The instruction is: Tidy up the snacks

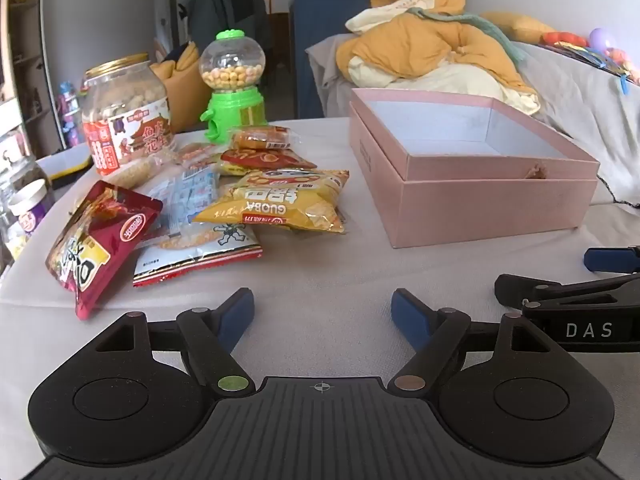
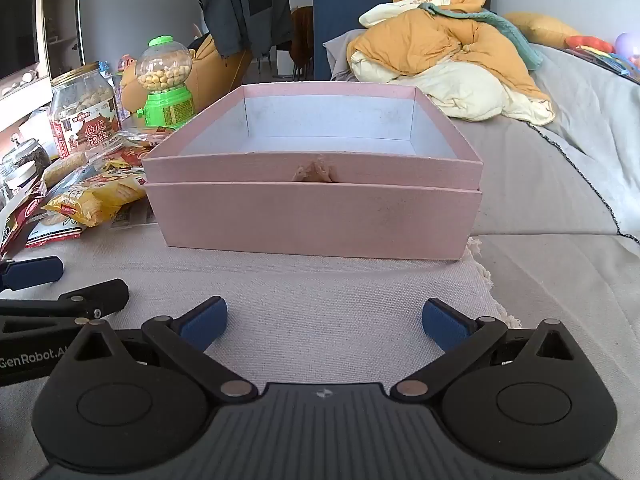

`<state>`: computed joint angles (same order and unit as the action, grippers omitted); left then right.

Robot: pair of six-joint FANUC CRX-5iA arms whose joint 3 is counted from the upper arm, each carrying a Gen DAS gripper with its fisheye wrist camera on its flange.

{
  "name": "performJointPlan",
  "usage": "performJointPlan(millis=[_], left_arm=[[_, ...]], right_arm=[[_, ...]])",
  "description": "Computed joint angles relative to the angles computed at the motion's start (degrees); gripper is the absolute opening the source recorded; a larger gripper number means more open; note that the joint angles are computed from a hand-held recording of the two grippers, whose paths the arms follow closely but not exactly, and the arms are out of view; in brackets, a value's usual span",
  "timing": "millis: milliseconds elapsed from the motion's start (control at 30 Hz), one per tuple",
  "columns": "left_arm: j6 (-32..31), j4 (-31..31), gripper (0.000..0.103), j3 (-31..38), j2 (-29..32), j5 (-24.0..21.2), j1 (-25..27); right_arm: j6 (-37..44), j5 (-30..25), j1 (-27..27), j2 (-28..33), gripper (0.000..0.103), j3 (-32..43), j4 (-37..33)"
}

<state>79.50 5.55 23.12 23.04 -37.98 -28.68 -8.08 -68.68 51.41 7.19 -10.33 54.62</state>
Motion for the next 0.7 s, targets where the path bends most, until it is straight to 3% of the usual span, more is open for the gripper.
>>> performJointPlan(millis=[700], left_arm=[[-0.51,1.44,0.083,-0.51,-0.07,0.33,0.26]], right_arm=[[-0.1,-0.03,0.05,-0.06,0.103,-0.09,0.1]])
